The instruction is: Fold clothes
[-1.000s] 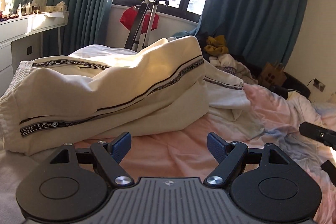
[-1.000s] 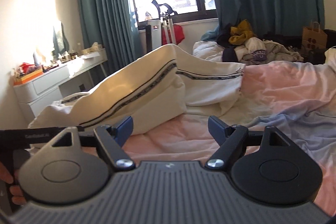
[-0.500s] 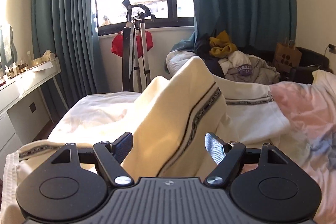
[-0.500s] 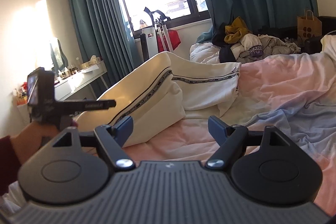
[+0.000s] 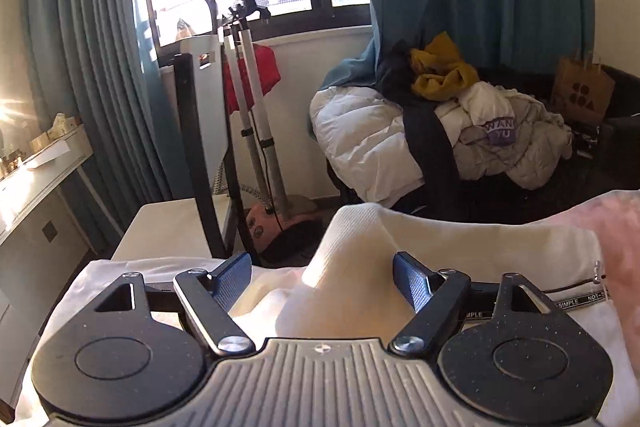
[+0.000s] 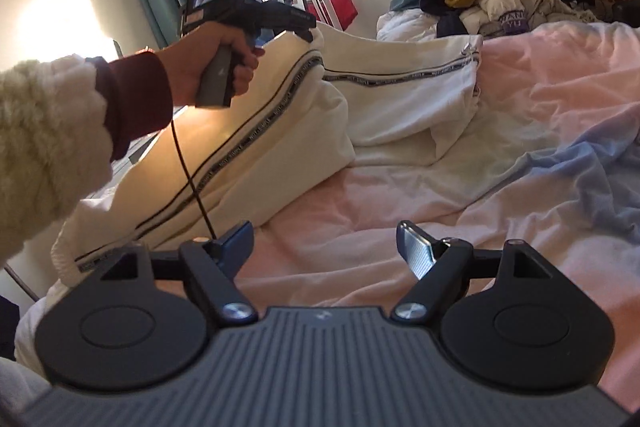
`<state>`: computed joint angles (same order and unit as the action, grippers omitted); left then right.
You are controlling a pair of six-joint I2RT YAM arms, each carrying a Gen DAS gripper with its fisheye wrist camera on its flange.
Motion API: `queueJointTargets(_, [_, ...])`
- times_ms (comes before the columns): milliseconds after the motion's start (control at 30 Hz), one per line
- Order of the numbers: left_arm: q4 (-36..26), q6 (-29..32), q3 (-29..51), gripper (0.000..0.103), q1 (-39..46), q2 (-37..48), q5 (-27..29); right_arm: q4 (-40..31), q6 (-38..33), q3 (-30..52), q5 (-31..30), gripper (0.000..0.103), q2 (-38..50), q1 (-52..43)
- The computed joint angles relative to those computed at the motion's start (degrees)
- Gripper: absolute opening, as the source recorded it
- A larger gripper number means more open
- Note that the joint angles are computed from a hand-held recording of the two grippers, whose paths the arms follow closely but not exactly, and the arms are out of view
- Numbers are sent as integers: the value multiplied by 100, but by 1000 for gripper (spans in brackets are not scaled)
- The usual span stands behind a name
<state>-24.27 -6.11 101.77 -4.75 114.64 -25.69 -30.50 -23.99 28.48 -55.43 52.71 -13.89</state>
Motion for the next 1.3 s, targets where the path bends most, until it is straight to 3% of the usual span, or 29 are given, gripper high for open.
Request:
queueJointTargets(100, [-509, 161, 722, 57, -32, 570, 317, 781, 427, -71, 378, 80, 606, 229])
queueJointTargets(167, [-633, 274, 865, 34, -103, 731, 406, 1110, 694, -31, 363, 80, 1028, 238])
queueJointTargets(200, [-607, 292, 785, 18, -147, 696, 420, 1213, 780, -19, 320, 80, 1135, 231])
queueJointTargets(233, [-503, 294, 606, 11, -207, 595, 387, 1317, 843, -20, 338, 80, 1171, 238])
queueJointTargets(433, [-191, 452, -800, 6, -749, -785, 224, 1557, 1054, -15, 306, 80, 1076, 56])
queueJointTargets(667, [-975, 285, -2693, 6, -2412, -3405, -466, 1309, 1283, -66, -247, 80, 338, -626])
queueJointTargets(800, [-1811, -1088, -3525, 7, -4027, -4353, -1085, 1117, 1622, 53, -618, 80, 161, -1146])
queueJointTargets(933, [-2586, -3486, -4399, 7, -5953, -4794, -1799, 3, 1175, 497, -1424, 81, 317, -2103])
queueJointTargets(967, [-2738, -4113, -4607, 7, -6340, -4808, -1928, -594, 774, 701, -1597, 82, 486, -2335])
queueJointTargets(1000, [-2833, -4764, -4851, 7, -6666, -4846, -2056, -1622, -13, 1032, -1800, 82, 864, -2591])
queueJointTargets(1100, [-2902, -6582, -5582, 7, -7364, -5054, -2419, -4718, -2836, 1866, -1912, 82, 2213, -3226])
queueJointTargets(1167, [-2940, -7366, -5937, 7, -7652, -5207, -2598, -5374, -3408, 2025, -1771, 82, 2592, -3500])
queueJointTargets(1200, [-2980, -7536, -6029, 7, -7732, -5302, -2650, -5294, -3238, 2058, -1702, 82, 2623, -3582])
queueJointTargets(1300, [-3114, -7988, -6277, 7, -7949, -5593, -2807, -4125, -1476, 2141, -1406, 82, 2502, -3636])
